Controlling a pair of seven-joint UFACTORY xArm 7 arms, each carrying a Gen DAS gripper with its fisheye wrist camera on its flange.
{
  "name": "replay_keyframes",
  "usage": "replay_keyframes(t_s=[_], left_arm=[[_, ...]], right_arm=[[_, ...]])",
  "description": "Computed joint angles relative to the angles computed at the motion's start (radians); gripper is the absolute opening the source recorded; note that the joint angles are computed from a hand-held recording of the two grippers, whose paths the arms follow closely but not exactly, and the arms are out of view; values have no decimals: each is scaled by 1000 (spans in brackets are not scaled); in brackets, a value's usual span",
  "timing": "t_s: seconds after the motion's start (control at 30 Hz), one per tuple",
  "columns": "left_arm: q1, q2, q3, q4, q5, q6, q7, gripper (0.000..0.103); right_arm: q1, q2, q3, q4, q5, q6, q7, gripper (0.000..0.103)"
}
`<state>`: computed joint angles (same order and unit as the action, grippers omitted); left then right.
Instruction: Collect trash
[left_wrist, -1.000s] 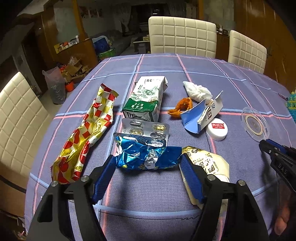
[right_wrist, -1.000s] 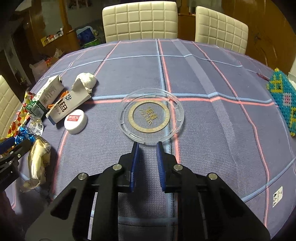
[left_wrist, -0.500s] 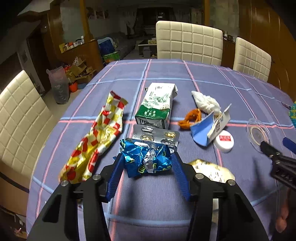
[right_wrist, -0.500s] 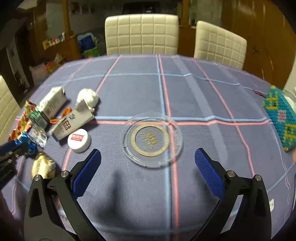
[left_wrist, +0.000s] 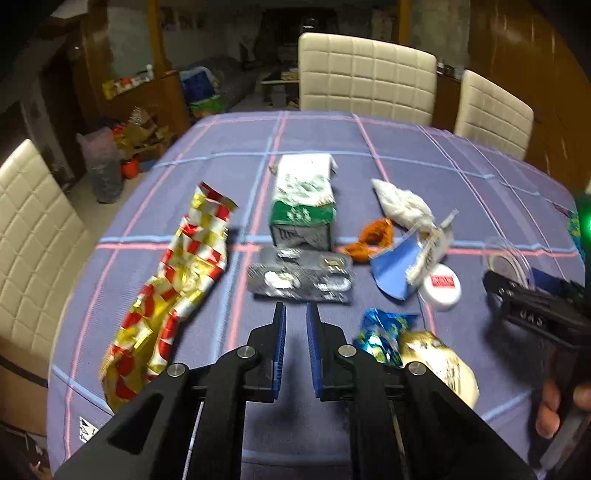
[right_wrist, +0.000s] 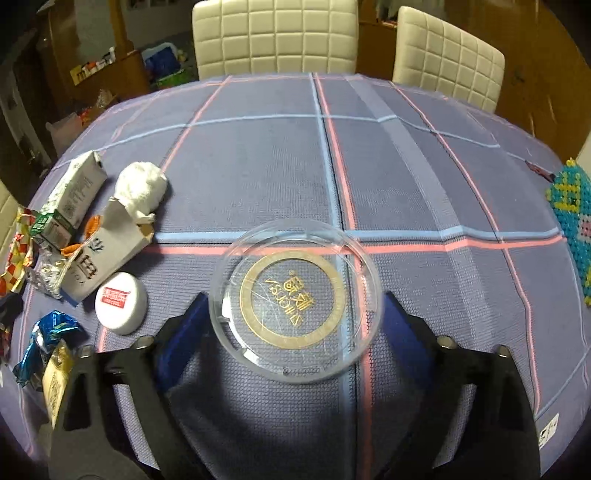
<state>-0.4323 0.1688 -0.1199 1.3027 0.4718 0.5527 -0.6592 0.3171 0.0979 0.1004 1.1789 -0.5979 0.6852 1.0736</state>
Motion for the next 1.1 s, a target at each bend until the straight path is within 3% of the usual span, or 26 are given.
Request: replay_keyframes(t_s=[0.03, 0.07, 0.1, 0.17, 0.2, 0.3, 0.43, 0.63, 0.83, 0.93, 1.07, 1.1], left_arm=[[6, -6, -6, -11, -20, -15, 19, 13], [13, -9, -14, -20, -53, -33, 51, 22], [15, -11, -21, -25, -76, -43, 77, 48], [0, -26, -9, -48, -27, -80, 40, 79], [-8, -36, -1, -62, 20, -103, 4, 80], [-12, -34, -6, -53, 54, -103, -13, 80], [12, -37, -27, -64, -66, -128, 73, 80], [4, -26, -54, -62, -156, -127, 200, 80], [-40, -3, -35, -41, -86, -79, 170, 80], [-34, 5, -36, -38, -118, -65, 184, 71], [-33, 22, -37, -18, -152, -18, 198, 36], [-30, 26, -38, -15, -169, -9, 207, 33]], right_arm=[[0, -4, 0, -5, 0, -4, 3, 87], [1, -7, 0, -9, -6, -4, 11, 87], [2, -9, 1, -10, -11, -2, 15, 87], [1, -13, 4, -14, -7, -5, 13, 87], [0, -19, 5, -20, -2, -12, 10, 87], [2, -28, 10, -26, -20, -10, 21, 87], [0, -27, 13, -22, -24, -18, 22, 87], [-6, -39, 15, -31, 0, -28, 10, 87], [-7, -70, 28, -57, 9, -8, 10, 86], [-8, -88, 37, -77, 16, -9, 8, 87], [-3, -101, 53, -87, -1, 1, 18, 87], [-2, -104, 56, -88, -5, 3, 20, 87]])
